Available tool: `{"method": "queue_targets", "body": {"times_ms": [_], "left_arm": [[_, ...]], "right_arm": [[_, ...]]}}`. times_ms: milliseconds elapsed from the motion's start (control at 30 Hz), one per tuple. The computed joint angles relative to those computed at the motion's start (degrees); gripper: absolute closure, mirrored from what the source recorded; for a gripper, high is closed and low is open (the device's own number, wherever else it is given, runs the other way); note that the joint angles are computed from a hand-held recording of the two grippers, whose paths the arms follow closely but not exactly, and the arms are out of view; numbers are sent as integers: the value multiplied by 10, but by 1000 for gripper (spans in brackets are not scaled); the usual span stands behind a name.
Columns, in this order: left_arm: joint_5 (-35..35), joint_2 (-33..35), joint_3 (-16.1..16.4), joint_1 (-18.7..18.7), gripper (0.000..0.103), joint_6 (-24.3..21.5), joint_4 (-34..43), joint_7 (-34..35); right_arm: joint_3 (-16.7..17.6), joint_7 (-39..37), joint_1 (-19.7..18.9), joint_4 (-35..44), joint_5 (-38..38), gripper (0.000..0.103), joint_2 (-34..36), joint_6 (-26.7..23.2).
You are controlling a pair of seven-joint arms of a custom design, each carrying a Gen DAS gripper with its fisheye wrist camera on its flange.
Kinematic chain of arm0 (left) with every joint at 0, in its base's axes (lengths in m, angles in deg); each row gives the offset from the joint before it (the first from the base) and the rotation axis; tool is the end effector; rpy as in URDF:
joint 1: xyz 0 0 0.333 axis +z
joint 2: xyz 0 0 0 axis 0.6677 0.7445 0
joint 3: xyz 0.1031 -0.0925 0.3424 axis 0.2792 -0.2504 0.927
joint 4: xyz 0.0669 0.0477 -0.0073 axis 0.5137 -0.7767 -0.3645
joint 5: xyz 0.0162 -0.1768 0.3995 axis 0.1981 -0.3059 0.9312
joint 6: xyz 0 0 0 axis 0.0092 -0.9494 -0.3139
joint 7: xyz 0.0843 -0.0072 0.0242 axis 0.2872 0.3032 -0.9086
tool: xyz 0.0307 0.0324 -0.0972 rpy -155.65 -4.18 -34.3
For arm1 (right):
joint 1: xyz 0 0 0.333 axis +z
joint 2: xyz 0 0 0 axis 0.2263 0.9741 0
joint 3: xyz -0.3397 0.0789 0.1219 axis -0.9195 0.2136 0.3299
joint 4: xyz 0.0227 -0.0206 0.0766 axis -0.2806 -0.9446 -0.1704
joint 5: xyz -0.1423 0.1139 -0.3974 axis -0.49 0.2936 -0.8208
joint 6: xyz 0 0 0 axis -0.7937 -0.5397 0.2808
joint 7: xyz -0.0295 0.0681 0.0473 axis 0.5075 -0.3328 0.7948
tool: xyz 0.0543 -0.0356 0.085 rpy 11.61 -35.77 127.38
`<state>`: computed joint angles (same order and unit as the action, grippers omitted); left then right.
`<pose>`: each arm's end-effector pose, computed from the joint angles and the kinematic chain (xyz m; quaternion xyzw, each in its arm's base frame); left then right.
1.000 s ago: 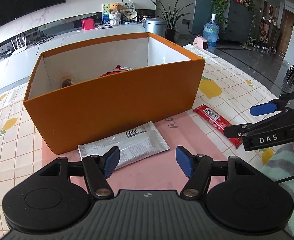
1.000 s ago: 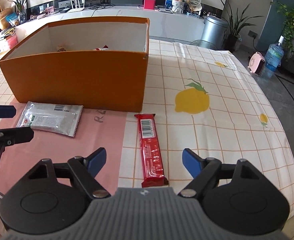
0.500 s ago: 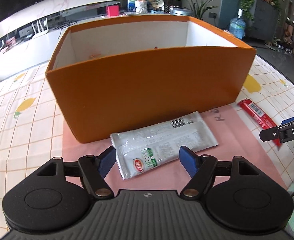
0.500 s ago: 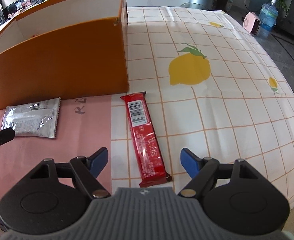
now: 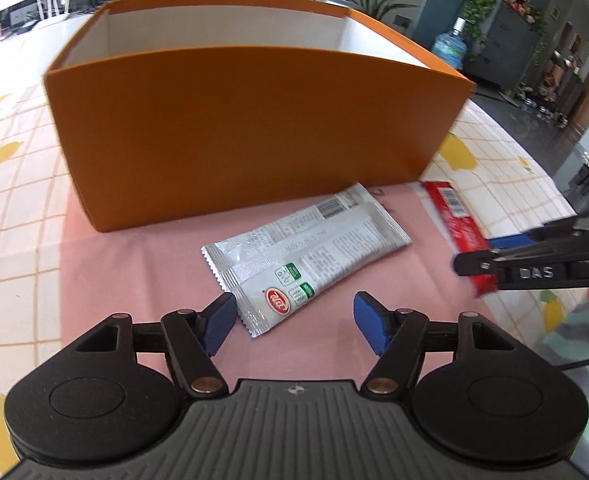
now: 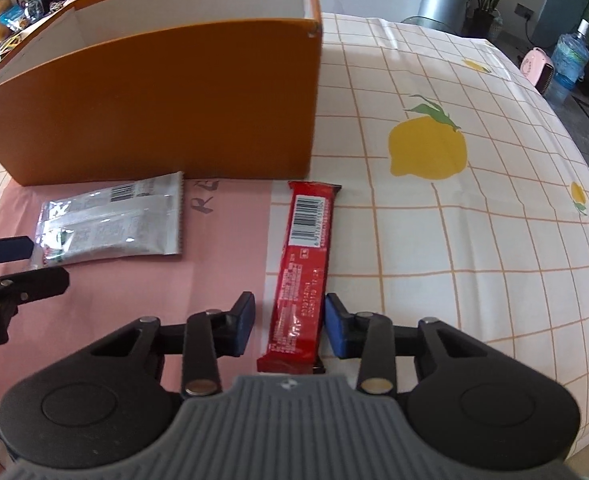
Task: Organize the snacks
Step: 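Close left tool on white packet while right tool grasps red bar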
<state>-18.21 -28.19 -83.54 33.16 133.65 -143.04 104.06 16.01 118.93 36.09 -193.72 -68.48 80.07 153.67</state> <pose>0.5279 -0.1116 0.4276 -0.5544 0.7644 -0.3152 0.0954 0.5727 0.3202 0.4278 -0.7125 0.6615 -0.1504 0.1793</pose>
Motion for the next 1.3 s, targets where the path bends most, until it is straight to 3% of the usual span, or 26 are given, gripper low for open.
{"method": "queue_targets", "body": {"times_ms": [100, 233, 400, 567, 967, 1167, 1300], "left_arm": [[-27, -12, 5, -7, 25, -37, -3, 36], [-15, -26, 3, -8, 26, -67, -7, 56], [31, -29, -8, -8, 23, -26, -10, 29], [68, -18, -6, -14, 17, 23, -2, 25], [148, 55, -16, 3, 16, -19, 67, 92], [131, 71, -26, 11, 12, -38, 84, 139], [135, 72, -28, 15, 12, -55, 88, 108]], "right_arm": [[6, -24, -2, -4, 16, 69, -2, 9], [12, -49, -6, -12, 46, 69, -7, 21], [8, -42, -2, -19, 49, 68, -12, 31], [2, -11, 3, -18, 23, 55, -12, 34], [1, 5, 0, -16, 3, 54, -8, 43], [2, -2, -1, -8, 9, 54, 1, 44], [2, -8, 0, -4, 13, 60, 5, 39]]}}
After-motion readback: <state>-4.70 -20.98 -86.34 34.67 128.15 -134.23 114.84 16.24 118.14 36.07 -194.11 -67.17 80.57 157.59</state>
